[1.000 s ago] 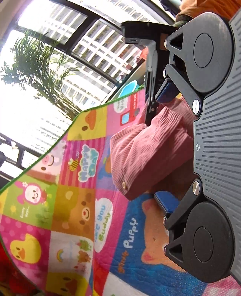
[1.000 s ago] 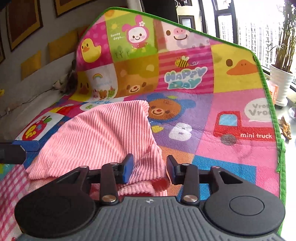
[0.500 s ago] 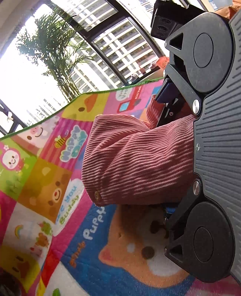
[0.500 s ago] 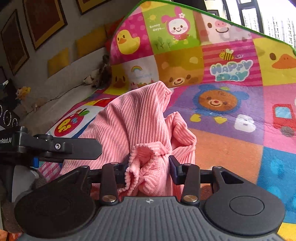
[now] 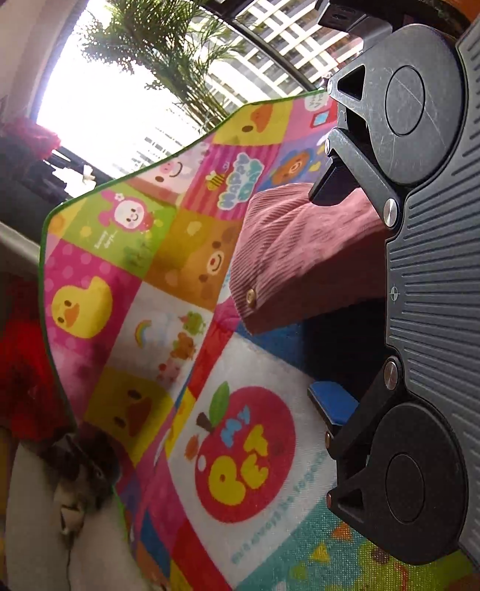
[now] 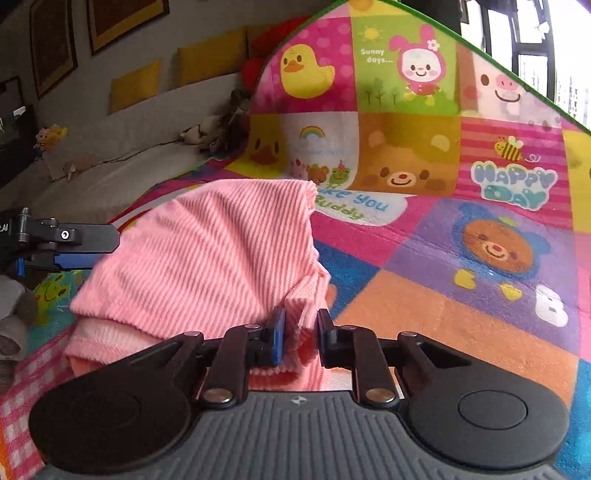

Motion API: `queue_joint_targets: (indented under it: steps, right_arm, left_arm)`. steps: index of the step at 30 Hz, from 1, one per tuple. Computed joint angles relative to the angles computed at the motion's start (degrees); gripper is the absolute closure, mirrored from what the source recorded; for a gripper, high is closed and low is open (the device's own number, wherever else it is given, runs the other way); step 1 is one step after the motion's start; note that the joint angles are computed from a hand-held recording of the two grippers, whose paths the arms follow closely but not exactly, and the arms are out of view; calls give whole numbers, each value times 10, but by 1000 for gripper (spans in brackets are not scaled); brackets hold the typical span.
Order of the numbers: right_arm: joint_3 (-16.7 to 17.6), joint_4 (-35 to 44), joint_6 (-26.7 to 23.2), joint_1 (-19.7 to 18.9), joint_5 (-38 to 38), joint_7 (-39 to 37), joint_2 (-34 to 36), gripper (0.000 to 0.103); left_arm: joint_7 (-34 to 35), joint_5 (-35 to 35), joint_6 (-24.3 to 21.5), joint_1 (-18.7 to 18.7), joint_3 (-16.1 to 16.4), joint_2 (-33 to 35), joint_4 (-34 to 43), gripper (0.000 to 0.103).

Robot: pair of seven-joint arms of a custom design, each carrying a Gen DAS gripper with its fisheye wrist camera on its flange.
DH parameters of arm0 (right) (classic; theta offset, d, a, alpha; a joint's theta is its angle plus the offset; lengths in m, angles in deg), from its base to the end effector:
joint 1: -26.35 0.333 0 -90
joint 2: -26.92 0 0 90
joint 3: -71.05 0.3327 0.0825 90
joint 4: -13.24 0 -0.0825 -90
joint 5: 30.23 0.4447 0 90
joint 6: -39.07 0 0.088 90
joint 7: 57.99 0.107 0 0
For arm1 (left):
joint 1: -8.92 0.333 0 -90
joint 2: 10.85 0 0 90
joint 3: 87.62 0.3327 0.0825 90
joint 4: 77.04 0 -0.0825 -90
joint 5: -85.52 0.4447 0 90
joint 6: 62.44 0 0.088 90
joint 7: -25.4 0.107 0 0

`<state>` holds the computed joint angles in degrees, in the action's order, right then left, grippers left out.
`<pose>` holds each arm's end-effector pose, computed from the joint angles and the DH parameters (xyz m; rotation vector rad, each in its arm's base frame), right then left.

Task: Fold clothes
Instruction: 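Release the dress and press the folded bundle flat with both grippers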

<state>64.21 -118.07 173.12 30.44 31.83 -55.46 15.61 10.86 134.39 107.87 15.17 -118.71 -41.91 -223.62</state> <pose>0.5576 -0.0143 0.4488 -2.0813 0.8757 -0.2528 0.4101 -0.2596 0.4815 -2.0930 1.1903 -1.1932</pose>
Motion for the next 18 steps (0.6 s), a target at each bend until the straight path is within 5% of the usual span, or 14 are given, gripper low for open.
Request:
queue_joint_targets:
  steps: [4, 6, 10, 11, 13, 14, 18]
  right_arm:
    - [-11, 13, -13, -16, -25, 7, 5, 86]
    - [-18, 25, -32, -18, -1, -9, 0, 86]
    - [-15, 59, -76, -7, 53, -47, -5, 84]
    - [-9, 68, -77, -1, 62, -56, -4, 80]
    - [7, 86, -69, 14, 70, -57, 9, 43]
    - [14, 97, -64, 20, 74, -51, 19, 36]
    - [37, 140, -40, 29, 49, 45, 85, 34]
  left_arm:
    - [57, 6, -37, -28, 8, 57, 37, 0]
    - [88, 21, -83, -48, 9, 86, 63, 0]
    - [98, 51, -93, -76, 29, 120, 85, 0]
    - [98, 55, -96, -83, 35, 124, 88, 0]
    - [95, 58, -99, -99, 50, 125, 86, 0]
    - [93, 60, -100, -106, 58, 126, 86, 0]
    - [87, 59, -100, -129, 80, 121, 76, 0]
